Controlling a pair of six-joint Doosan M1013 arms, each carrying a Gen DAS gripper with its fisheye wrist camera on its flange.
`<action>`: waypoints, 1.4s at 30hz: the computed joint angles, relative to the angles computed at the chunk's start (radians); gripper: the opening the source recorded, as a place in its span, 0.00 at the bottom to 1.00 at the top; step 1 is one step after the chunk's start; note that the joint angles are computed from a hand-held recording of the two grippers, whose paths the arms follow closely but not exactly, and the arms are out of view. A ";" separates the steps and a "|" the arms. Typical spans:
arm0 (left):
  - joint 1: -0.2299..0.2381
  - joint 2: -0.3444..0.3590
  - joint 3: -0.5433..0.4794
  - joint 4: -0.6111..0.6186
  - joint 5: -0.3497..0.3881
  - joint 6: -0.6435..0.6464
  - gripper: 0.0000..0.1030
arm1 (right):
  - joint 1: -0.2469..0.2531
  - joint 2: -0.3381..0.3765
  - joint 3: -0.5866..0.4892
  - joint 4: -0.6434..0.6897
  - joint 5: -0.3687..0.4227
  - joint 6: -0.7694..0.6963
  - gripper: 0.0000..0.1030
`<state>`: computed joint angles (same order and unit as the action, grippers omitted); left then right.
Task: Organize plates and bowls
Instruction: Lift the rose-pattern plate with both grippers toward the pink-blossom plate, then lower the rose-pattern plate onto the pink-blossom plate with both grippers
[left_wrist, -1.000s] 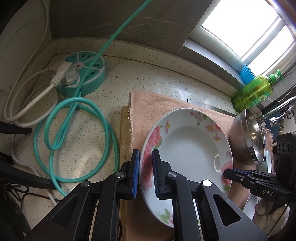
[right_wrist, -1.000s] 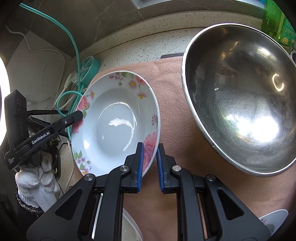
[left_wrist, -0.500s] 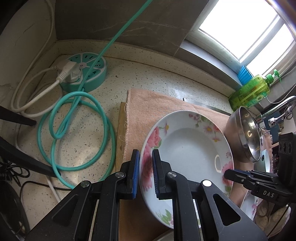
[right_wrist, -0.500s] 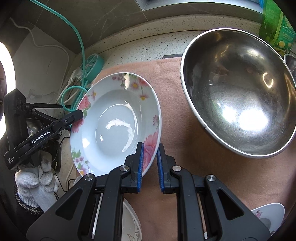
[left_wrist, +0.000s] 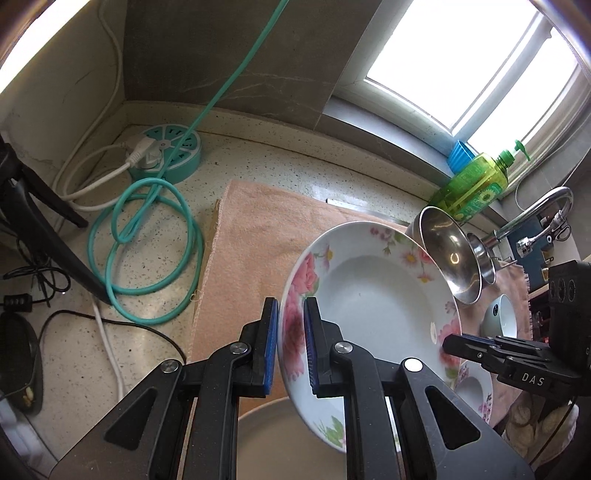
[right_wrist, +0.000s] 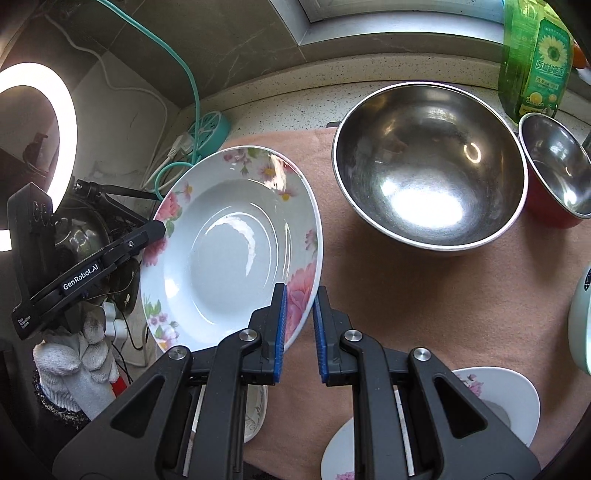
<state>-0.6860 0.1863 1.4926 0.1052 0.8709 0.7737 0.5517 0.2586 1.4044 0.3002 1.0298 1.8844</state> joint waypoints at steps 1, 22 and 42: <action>-0.010 -0.004 0.002 0.012 0.000 -0.022 0.12 | -0.001 -0.006 0.006 0.001 0.001 -0.006 0.14; -0.186 -0.023 0.006 0.179 0.014 -0.307 0.12 | -0.072 -0.160 0.162 0.036 0.046 -0.146 0.14; -0.280 0.045 -0.038 0.125 0.040 -0.361 0.12 | -0.158 -0.236 0.283 0.013 0.129 -0.241 0.15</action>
